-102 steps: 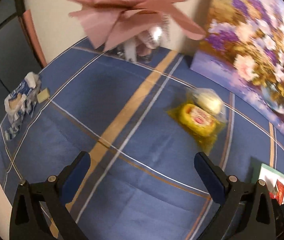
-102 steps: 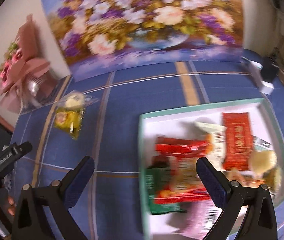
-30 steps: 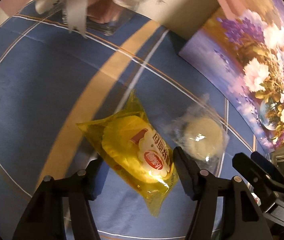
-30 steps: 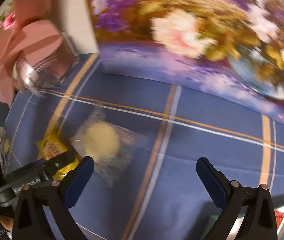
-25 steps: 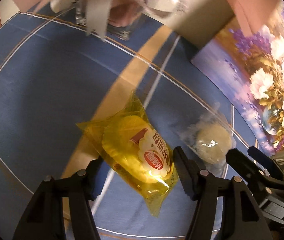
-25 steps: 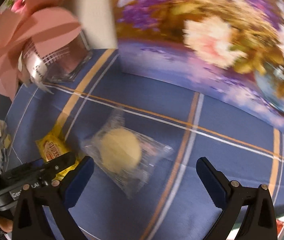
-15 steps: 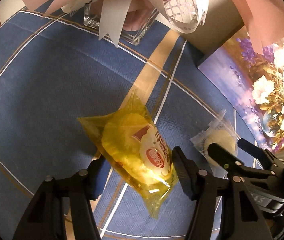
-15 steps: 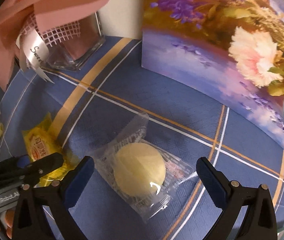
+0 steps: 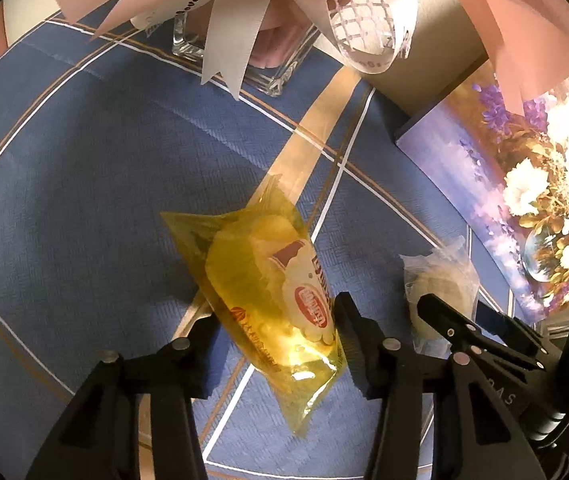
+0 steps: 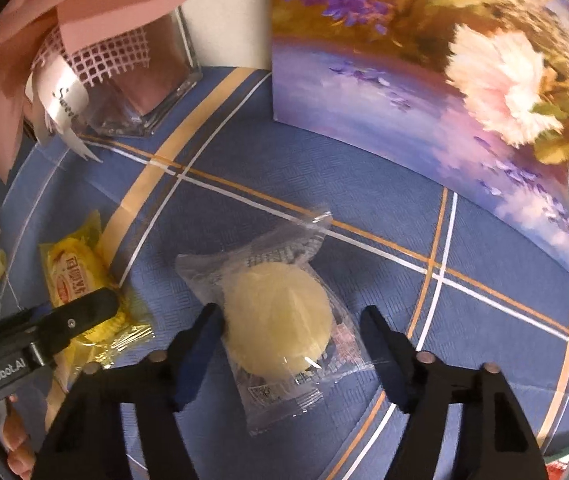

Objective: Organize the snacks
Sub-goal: 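Grasp the yellow roll packet with the left gripper while the right grasps the wrapped round cake, then lift both snacks and carry them over the white tray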

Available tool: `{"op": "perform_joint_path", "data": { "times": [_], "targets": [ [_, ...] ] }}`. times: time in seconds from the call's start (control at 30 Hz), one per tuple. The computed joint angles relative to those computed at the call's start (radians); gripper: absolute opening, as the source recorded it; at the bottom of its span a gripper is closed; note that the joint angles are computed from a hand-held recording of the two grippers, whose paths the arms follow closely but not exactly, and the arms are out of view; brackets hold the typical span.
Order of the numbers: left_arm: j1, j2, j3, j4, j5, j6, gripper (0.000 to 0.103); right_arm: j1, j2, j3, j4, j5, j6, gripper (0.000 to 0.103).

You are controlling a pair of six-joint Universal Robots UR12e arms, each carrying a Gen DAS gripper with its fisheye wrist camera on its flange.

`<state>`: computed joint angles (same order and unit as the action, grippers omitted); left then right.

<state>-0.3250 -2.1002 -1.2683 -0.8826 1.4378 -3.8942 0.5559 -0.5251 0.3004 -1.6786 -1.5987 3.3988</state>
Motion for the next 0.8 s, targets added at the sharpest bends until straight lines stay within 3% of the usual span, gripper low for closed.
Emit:
{"op": "perform_joint_path", "data": {
  "times": [0.1,0.6,0.8],
  "targets": [
    [-0.005,0.009,-0.009,0.000,0.010,-0.017,0.050,-0.003,-0.042,0.078,-0.042,0.004,0.030,0.062],
    [-0.052,0.073,-0.092,0.020,-0.003,-0.125,0.049,-0.022,-0.283,0.503,-0.233,0.069,0.193,0.054],
    [-0.081,0.099,-0.109,0.032,0.010,-0.166,0.049,-0.035,-0.413,0.722,-0.387,0.145,0.321,0.053]
  ]
}}
